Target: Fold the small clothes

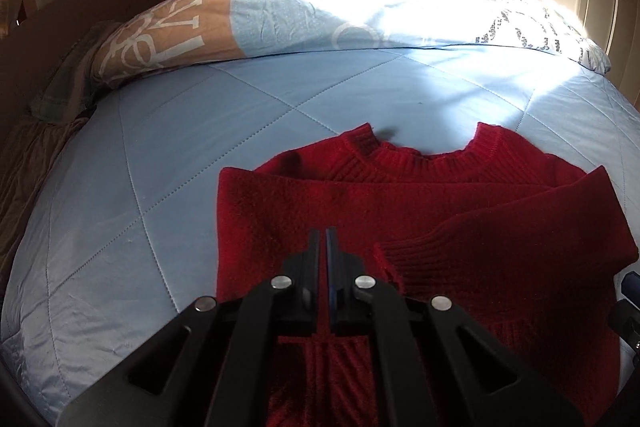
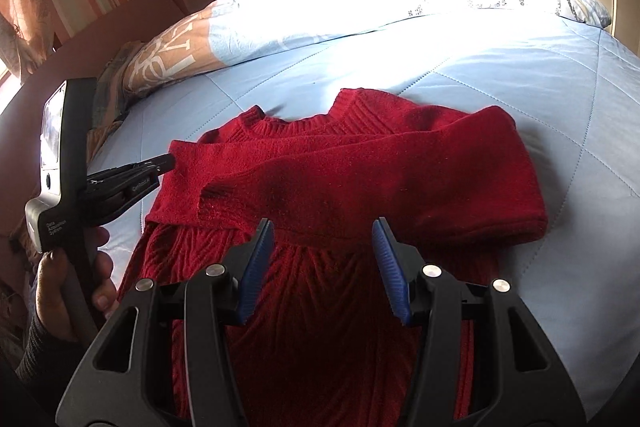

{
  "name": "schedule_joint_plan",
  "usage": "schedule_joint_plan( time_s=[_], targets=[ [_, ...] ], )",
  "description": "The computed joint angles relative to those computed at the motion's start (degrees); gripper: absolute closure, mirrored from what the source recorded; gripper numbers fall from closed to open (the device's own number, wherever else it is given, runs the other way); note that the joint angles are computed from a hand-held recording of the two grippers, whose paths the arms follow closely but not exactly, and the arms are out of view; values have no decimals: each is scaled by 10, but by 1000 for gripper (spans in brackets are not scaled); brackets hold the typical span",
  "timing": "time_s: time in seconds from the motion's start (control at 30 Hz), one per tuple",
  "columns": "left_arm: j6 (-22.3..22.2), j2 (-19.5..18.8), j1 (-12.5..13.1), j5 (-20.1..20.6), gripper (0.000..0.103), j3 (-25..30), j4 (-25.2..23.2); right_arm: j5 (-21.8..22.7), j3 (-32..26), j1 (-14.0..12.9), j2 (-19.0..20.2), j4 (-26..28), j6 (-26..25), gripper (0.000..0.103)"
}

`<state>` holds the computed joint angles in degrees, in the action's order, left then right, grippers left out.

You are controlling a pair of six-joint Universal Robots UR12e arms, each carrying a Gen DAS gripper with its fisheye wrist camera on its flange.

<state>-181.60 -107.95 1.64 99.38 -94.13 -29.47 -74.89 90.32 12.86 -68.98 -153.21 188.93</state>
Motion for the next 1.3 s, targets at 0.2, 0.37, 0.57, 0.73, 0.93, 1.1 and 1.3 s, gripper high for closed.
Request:
schedule_joint_plan(
  time_s=[0.2, 0.37, 0.57, 0.73, 0.93, 1.1, 1.3],
  targets=[
    [-12, 10, 16, -29, 100, -22, -16, -25, -8, 13, 7, 1, -7, 51],
    [-35, 14, 20, -99, 96, -29, -30, -34, 1, 9, 1, -4, -6, 51],
    [-69, 16, 28, -170, 35, -40, 8, -36, 19, 2, -10, -18, 6, 51],
    [-98, 9, 36, -230, 32, -32, -9, -30, 27, -3, -13, -20, 15, 51],
    [-104, 18, 40, -261, 40, -41, 11, -28, 33, -5, -17, -22, 15, 51],
    [-125, 20, 49, -306, 39, -47, 22, -34, 30, -3, -16, -18, 10, 51],
    [-125, 11, 41, -305, 33, -40, 9, -34, 29, 0, -14, -14, 10, 51]
  ],
)
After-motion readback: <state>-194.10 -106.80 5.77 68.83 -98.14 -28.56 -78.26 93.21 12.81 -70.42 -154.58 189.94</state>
